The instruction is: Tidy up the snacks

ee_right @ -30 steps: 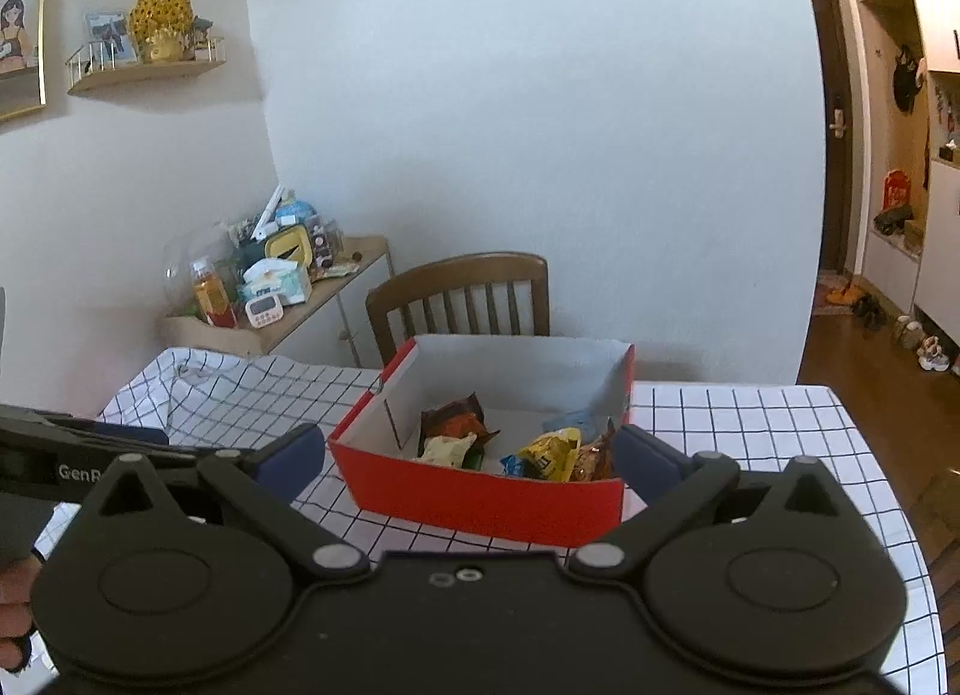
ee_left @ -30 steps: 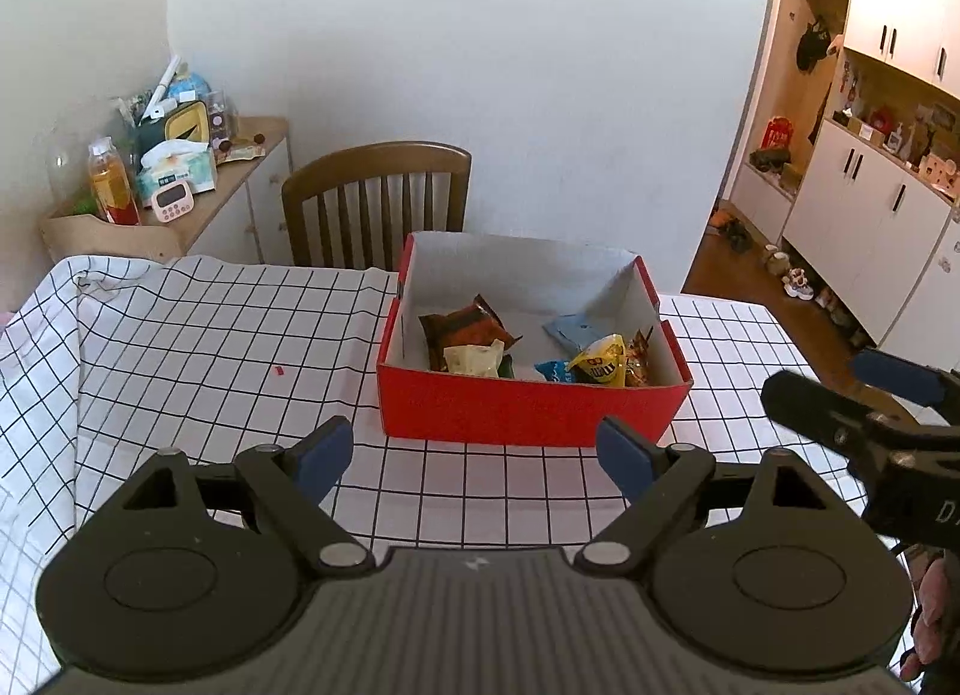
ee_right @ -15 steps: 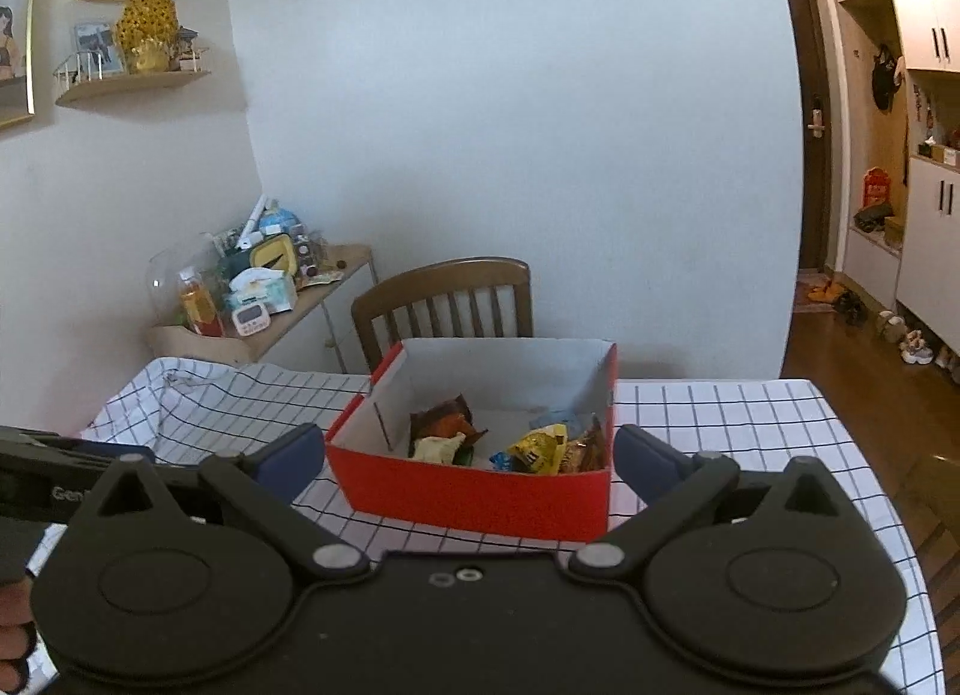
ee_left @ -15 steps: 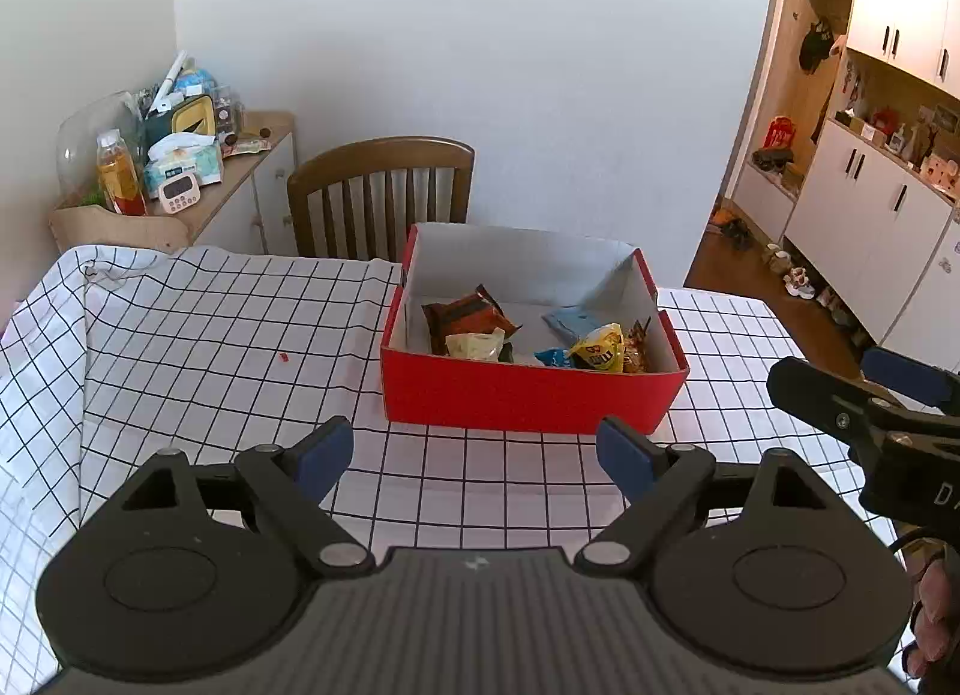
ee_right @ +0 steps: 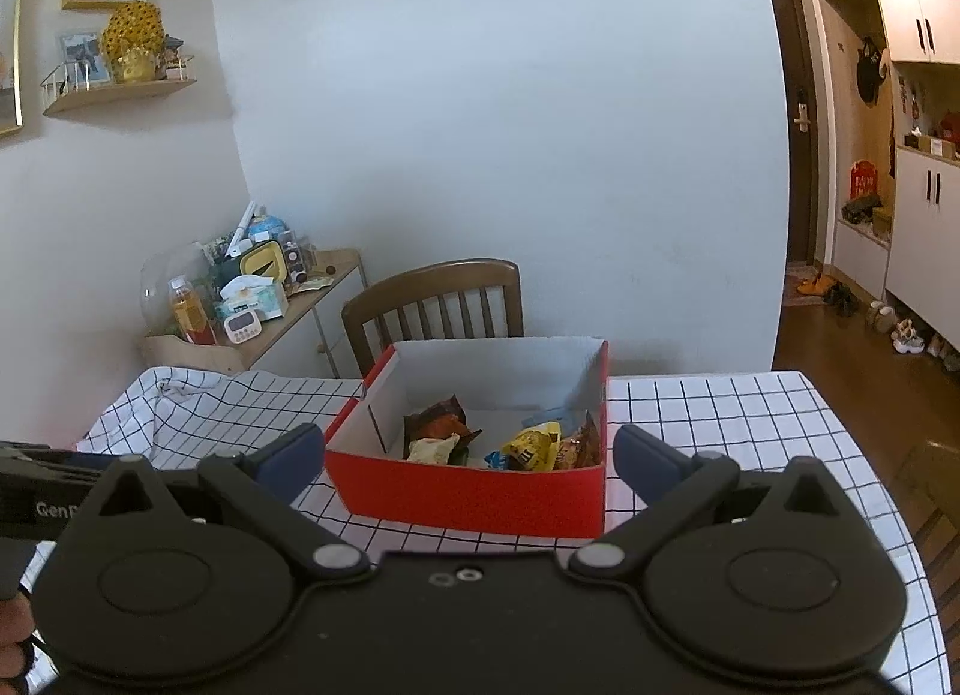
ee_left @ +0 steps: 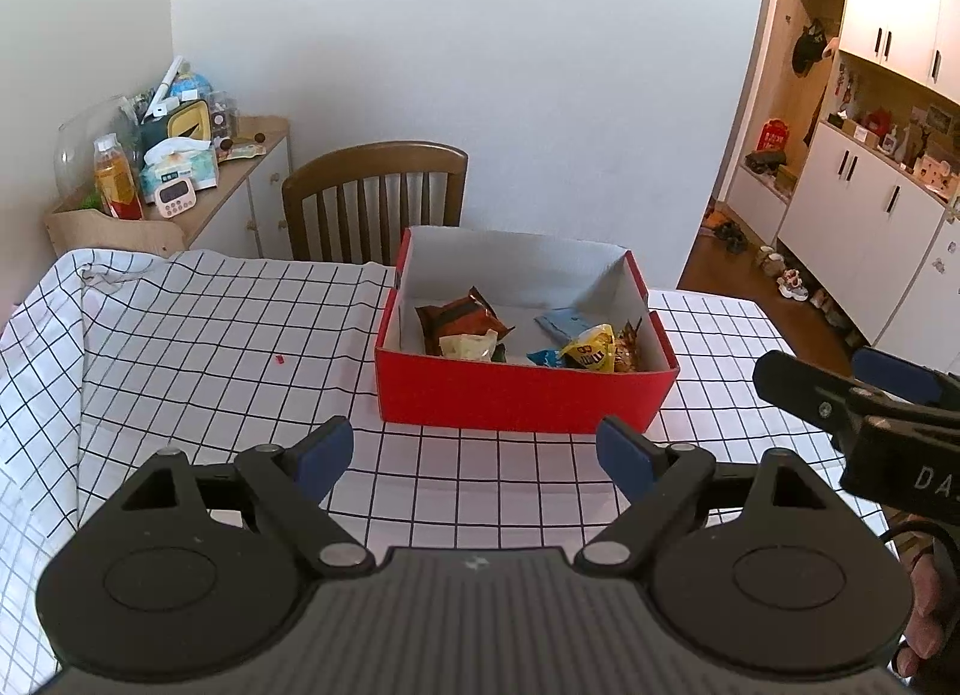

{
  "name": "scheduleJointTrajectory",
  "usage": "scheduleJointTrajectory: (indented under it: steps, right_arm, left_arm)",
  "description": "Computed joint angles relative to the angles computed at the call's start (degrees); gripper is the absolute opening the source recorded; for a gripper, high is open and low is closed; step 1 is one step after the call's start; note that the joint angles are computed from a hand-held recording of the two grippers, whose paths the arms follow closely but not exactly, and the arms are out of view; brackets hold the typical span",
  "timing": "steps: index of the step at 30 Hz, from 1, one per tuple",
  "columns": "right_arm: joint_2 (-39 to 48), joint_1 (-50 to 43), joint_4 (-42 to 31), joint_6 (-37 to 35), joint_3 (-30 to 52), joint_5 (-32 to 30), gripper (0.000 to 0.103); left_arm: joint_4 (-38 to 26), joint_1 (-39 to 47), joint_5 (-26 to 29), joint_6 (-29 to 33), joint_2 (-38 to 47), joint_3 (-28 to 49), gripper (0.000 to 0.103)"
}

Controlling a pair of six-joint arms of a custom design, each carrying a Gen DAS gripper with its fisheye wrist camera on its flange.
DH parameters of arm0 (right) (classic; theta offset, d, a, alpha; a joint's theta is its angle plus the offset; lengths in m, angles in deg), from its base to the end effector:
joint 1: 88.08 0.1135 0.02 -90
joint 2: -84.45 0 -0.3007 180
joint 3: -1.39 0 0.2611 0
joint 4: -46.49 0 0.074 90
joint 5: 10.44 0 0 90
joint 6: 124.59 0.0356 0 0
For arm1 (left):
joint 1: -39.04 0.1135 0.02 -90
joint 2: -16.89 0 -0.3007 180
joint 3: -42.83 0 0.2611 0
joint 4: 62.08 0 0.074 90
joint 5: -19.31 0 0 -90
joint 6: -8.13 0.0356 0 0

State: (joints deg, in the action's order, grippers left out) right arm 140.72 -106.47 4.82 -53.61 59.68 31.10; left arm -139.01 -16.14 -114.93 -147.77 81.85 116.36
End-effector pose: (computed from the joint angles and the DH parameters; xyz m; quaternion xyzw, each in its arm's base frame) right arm 0.1879 -0.0344 0.3105 -0.1791 0.8243 0.2274 0.4865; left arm 0.1275 -0.1398 0.3324 -0.1554 0.8993 0.0305 0.4076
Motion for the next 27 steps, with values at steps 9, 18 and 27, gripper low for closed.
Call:
scheduleJointTrajectory:
  steps: [9, 18, 27]
  right_arm:
    - [-0.07, -0.36, -2.55, -2.51, 0.05, 0.11, 0.103]
    - [-0.59, -1.35, -3.97, -3.93, -0.12, -0.45, 0.103]
    - [-1.27, -2.34, -6.07, -5.32, -0.16, -1.06, 0.103]
  left_arm:
    - [-0.44, 0.34, 0.14, 0.18, 0.08, -0.14, 0.089]
    - [-1.88, -0.88, 0.12, -1.53, 0.15, -0.36, 0.089]
    - [-2.03, -1.40, 0.50, -1.92, -0.25, -0.61, 0.089]
